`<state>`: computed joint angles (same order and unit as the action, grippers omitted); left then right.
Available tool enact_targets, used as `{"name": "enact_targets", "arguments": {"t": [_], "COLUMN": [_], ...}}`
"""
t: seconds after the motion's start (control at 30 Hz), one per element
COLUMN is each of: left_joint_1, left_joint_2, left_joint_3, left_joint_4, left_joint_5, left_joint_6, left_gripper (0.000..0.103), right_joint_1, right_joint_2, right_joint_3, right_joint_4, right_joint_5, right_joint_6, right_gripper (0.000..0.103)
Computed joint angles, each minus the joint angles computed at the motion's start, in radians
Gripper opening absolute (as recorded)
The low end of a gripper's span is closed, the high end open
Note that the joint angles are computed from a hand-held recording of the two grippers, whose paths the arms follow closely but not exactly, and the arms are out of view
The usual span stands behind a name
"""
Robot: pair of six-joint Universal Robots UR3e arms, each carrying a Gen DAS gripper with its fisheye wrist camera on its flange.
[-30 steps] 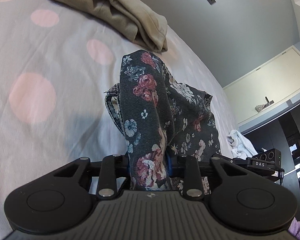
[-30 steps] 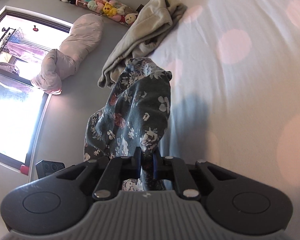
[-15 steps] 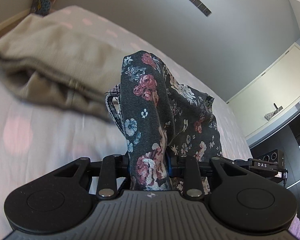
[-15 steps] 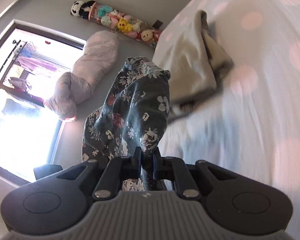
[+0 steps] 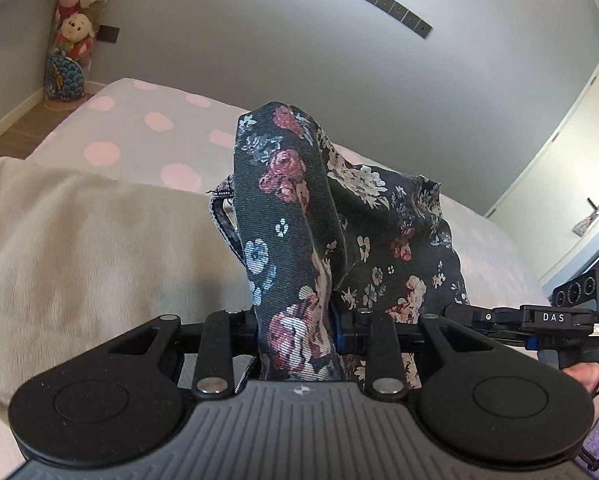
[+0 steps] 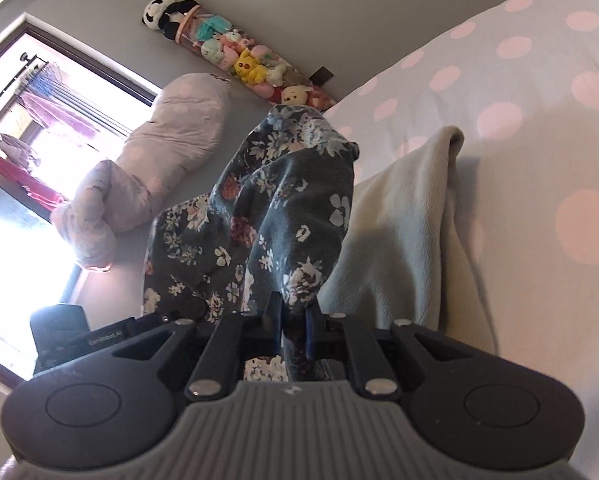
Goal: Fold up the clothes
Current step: 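Lower the folded jeans onto the beige garment and open both grippers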
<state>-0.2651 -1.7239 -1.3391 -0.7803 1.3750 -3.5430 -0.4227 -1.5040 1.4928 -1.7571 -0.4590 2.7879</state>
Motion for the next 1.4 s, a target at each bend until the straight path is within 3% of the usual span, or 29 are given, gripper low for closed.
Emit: {"name": "enact_targets", "arguments": {"t": [0.1,0.27,0.37,0.4,0.5,0.57,0.67,0.73,0.8,0.87,1.0,1.23,1.33,1.4], "left_joint_1": [0.015,-0.027,-0.057,-0.065,-0.093,-0.113,-0.129,-0.171,-0.222,-0.272,-0.312,-0.243,-0.193,-0.193], "left_joint_2": [-0.042,-0.127,-0.152,-0.154,-0.126,-0.089,-0.037,-0.008,0.007,0.009,-0.037,-0.060,-0.046,-0.054], "left_joint_3": [0.004,0.044,0.081,0.091,0.086,0.064,0.025,-0.015,-0.062,-0.101,-0.085,-0.167,-0.244,-0.261], "left_joint_4": [0.032,0.049,0.010,-0.008,-0.017,-0.002,0.045,0.097,0.159,0.205,0.144,0.211,0.289,0.326], "left_joint_5": [0.014,0.119,0.191,0.215,0.313,0.384,0.406,0.443,0.491,0.533,0.599,0.538,0.454,0.455], "left_joint_6": [0.002,0.013,0.023,0.020,0.015,0.009,0.043,0.094,0.158,0.202,0.199,0.196,0.147,0.146], "left_gripper": [0.027,0.029,0.037,0.039,0.044,0.046,0.046,0.045,0.033,0.031,0.026,0.026,0.026,0.027], "right_joint_1": [0.059,0.141,0.186,0.199,0.219,0.206,0.200,0.197,0.206,0.228,0.319,0.416,0.422,0.423], "right_joint_2": [0.074,0.156,0.172,0.169,0.140,0.111,0.051,0.012,-0.022,-0.048,-0.044,0.101,0.158,0.183], "right_joint_3": [-0.020,-0.048,-0.051,-0.051,-0.030,0.003,0.085,0.140,0.196,0.246,0.308,0.279,0.219,0.193], "right_joint_4": [-0.183,-0.375,-0.446,-0.462,-0.523,-0.560,-0.654,-0.703,-0.739,-0.760,-0.859,-1.008,-0.975,-0.964], "right_joint_5": [-0.062,-0.216,-0.314,-0.345,-0.419,-0.419,-0.422,-0.409,-0.396,-0.398,-0.500,-0.622,-0.631,-0.630], "right_joint_6": [0.107,0.207,0.232,0.221,0.188,0.157,0.093,0.038,-0.029,-0.057,-0.064,-0.013,0.003,0.009], "right_gripper": [0.013,0.015,0.028,0.033,0.033,0.033,0.033,0.033,0.033,0.033,0.032,0.032,0.031,0.031]}}
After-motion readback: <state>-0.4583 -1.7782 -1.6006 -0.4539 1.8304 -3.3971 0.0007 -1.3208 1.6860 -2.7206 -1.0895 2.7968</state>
